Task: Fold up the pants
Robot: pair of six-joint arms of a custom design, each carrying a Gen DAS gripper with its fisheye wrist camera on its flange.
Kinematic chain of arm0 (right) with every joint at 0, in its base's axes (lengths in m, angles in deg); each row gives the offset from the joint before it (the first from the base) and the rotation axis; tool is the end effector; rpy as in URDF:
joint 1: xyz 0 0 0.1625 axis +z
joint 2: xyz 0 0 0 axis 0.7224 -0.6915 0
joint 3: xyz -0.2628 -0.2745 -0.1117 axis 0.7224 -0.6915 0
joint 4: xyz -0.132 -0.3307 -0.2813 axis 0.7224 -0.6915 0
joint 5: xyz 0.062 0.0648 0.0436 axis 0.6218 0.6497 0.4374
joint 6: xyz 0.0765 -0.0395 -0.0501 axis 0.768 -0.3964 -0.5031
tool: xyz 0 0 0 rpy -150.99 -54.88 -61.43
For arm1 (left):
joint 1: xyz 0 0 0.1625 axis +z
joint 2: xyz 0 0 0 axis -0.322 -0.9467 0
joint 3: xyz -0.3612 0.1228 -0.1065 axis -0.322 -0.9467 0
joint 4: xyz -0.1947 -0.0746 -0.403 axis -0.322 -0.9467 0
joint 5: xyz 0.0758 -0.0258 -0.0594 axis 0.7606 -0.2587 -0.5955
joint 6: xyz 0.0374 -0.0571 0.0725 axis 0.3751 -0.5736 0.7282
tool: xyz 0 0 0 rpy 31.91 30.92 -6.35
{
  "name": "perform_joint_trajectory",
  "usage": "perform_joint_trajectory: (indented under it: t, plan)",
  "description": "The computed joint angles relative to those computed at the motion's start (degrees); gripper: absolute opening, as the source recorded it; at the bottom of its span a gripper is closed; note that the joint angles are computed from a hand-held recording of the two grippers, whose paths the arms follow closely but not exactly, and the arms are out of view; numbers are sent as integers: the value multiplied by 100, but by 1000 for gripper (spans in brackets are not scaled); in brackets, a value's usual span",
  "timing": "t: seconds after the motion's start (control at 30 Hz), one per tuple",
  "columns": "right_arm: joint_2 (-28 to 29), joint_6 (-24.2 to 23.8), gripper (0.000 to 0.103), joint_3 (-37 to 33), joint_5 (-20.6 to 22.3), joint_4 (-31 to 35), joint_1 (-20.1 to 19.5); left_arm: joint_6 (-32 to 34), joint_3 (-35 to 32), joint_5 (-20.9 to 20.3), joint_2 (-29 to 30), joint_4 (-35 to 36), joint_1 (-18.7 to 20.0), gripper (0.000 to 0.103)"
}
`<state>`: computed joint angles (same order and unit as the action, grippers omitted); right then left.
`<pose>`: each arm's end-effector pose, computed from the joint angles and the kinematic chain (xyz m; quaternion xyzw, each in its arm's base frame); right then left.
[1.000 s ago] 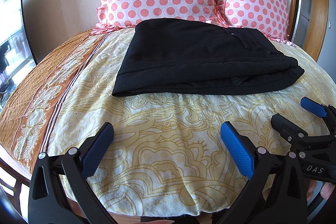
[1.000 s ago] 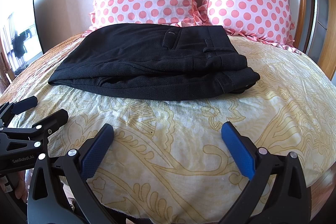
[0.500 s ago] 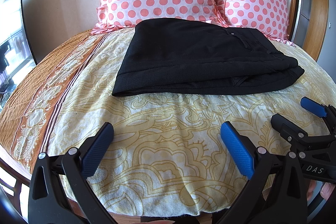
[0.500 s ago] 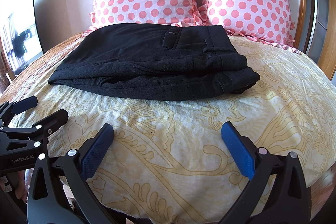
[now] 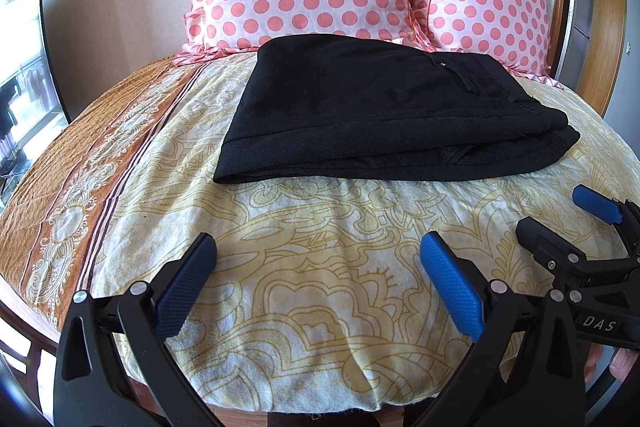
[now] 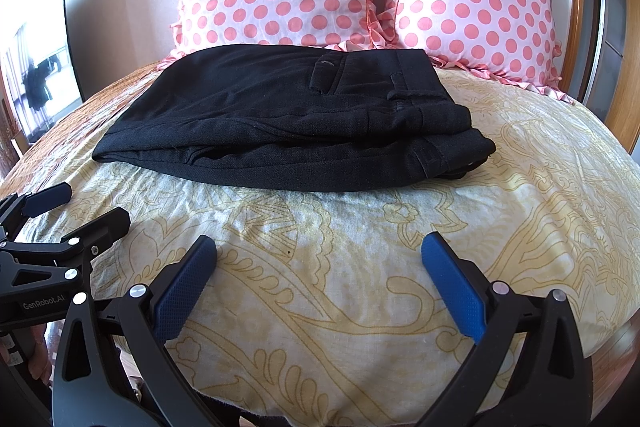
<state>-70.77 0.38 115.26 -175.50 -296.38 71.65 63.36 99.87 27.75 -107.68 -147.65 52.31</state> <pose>0.2281 -0.3125 0.0810 0.1177 -0.8383 0.4060 0.3445 -0.1404 -0.3481 0.1426 0.2730 0.8495 -0.3337 0.3041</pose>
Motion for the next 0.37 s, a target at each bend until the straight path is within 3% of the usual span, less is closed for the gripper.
perform_joint_trajectory:
  t: [0.37]
  plan:
    - [5,0,102,-1,-1,-4,1,80,-15,-50,-10,-24,49,101]
